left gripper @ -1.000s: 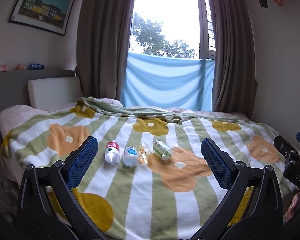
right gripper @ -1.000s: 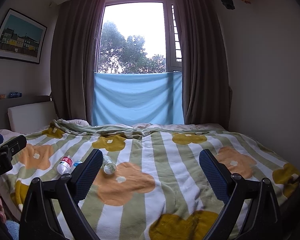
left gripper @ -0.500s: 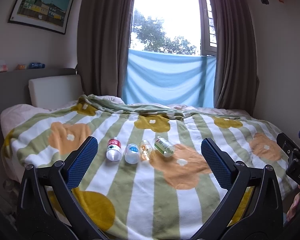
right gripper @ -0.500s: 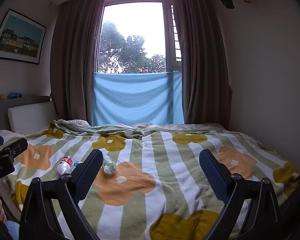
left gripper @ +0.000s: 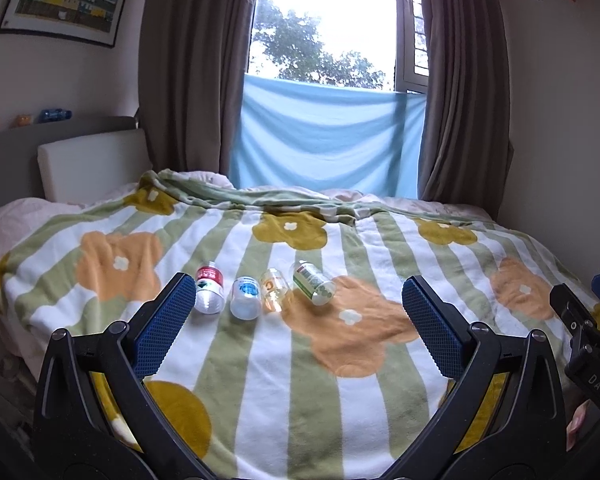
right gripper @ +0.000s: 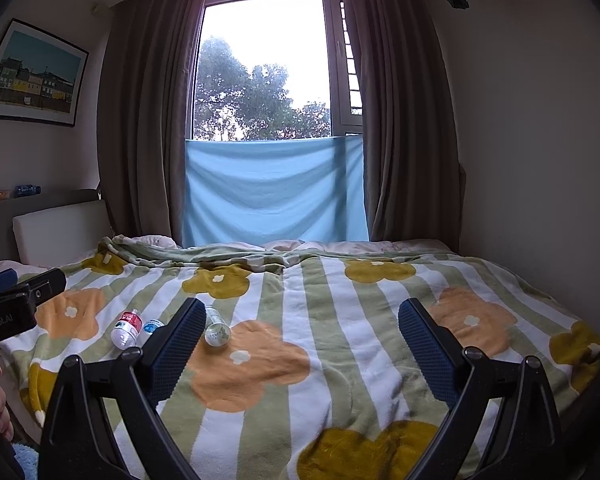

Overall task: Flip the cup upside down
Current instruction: 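Reach the left tool to the lying clear cup and close on it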

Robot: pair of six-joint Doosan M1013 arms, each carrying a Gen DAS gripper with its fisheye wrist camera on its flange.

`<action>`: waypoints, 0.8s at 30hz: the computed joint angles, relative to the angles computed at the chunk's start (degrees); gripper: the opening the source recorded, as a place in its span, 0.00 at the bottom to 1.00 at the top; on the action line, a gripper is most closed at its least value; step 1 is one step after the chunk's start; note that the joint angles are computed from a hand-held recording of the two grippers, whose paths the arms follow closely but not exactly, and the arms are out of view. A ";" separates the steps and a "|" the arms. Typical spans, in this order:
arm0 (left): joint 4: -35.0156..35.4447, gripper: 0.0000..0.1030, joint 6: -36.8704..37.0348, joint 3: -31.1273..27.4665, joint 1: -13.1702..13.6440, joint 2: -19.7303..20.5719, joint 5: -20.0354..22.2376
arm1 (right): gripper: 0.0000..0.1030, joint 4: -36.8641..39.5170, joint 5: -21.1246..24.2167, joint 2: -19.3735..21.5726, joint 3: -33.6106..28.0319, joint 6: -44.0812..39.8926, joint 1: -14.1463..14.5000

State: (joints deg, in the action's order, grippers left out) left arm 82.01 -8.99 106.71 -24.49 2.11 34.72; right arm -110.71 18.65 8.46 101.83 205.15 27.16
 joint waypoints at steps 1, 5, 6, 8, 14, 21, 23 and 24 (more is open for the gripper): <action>-2.71 1.00 2.48 -1.22 0.79 0.88 -1.33 | 0.93 0.77 -0.56 0.28 -0.30 -0.61 -0.32; -19.28 1.00 18.24 -7.72 4.44 5.63 -6.03 | 0.93 4.35 -3.40 1.59 -1.42 -3.92 -1.64; -23.44 1.00 22.35 -9.49 5.21 6.99 -6.50 | 0.93 4.95 -3.98 1.90 -1.60 -4.51 -1.90; -31.31 1.00 31.03 -13.47 6.68 10.03 -6.87 | 0.93 5.57 -5.27 2.55 -1.99 -5.16 -2.46; -52.17 1.00 58.05 -30.44 9.95 21.83 3.28 | 0.93 7.12 -8.58 4.41 -2.93 -6.57 -4.21; -75.90 1.00 76.68 -54.54 15.00 37.85 23.83 | 0.93 0.70 -10.23 5.77 -2.85 0.90 -5.89; -80.21 1.00 77.75 -61.40 16.17 42.49 30.56 | 0.93 -1.13 -10.90 6.12 -2.73 3.75 -6.44; -82.23 1.00 77.85 -64.84 16.80 44.79 33.99 | 0.93 -2.03 -11.16 6.23 -2.59 5.31 -6.65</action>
State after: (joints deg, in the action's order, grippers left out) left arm -0.22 68.86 41.87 -7.69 46.91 68.71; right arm -112.74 7.49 14.69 99.24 210.47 20.51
